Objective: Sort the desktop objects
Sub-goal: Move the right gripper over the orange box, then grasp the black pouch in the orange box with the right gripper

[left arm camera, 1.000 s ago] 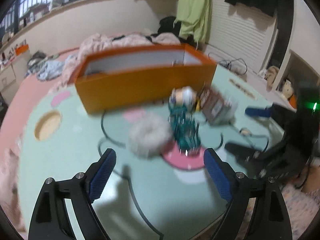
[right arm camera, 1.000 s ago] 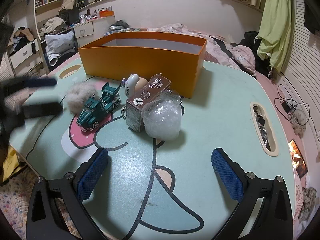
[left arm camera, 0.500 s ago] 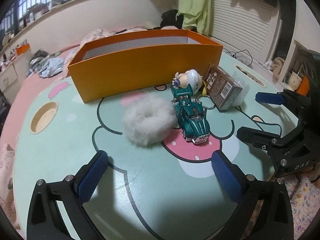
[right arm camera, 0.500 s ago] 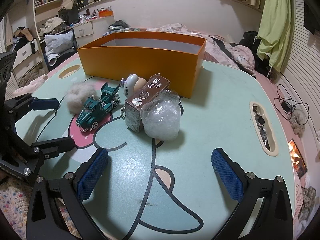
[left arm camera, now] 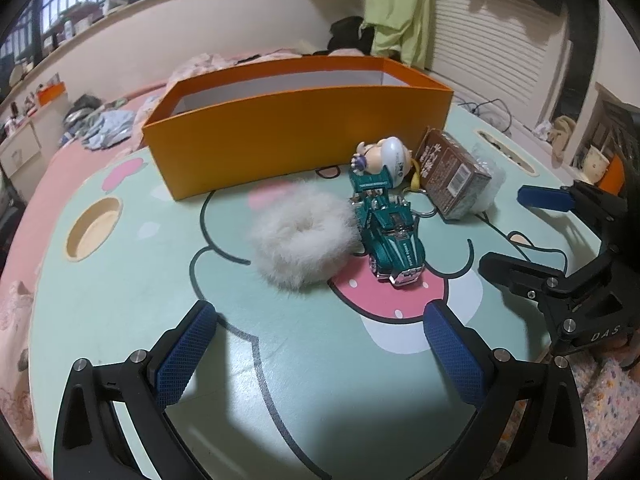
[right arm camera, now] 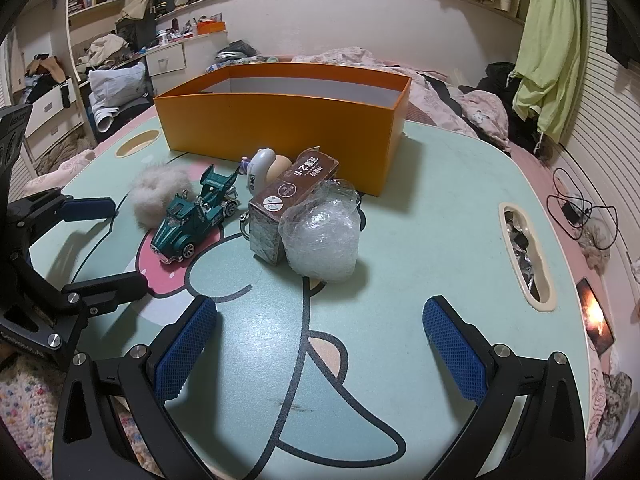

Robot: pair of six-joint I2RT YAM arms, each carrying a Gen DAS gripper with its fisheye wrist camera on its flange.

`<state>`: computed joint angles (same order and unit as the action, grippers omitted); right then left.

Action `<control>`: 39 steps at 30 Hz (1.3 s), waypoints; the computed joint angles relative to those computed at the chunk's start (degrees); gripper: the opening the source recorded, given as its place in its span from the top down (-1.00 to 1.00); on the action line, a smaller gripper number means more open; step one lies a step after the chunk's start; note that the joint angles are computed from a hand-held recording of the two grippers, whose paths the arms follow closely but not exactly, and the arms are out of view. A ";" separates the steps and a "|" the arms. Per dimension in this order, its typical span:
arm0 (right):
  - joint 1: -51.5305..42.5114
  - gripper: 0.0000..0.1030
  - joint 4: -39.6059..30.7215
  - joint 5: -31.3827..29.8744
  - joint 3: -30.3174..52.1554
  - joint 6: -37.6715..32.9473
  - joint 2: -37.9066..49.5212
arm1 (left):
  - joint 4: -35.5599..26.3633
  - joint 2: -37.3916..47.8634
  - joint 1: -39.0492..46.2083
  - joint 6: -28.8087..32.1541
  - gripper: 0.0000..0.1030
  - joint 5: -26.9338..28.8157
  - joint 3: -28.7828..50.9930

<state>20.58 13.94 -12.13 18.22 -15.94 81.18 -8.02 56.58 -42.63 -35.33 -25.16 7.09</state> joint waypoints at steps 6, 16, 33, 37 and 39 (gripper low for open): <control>-0.80 -0.99 0.28 1.38 0.06 1.23 0.05 | -3.22 0.65 -0.03 -2.35 -1.00 0.49 1.61; -0.30 -0.99 0.14 -0.21 -0.24 -0.35 0.03 | 1.39 -0.70 -1.06 0.18 -1.00 -0.42 -0.96; -7.38 0.02 -8.19 -12.36 4.89 4.57 -6.24 | 2.97 -0.25 -1.57 0.47 -1.00 -0.78 -1.27; -4.74 0.29 -17.95 -12.34 16.96 7.39 -2.61 | 3.09 -0.07 -1.60 0.42 -1.00 -0.77 -1.20; -1.61 0.29 -25.85 -10.56 27.32 7.96 3.28 | 3.13 0.04 -1.69 0.33 -1.00 -0.85 -1.18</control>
<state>18.97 -11.91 -22.69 45.54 -7.98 84.46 -4.89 56.62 -44.32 -35.00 -26.01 5.91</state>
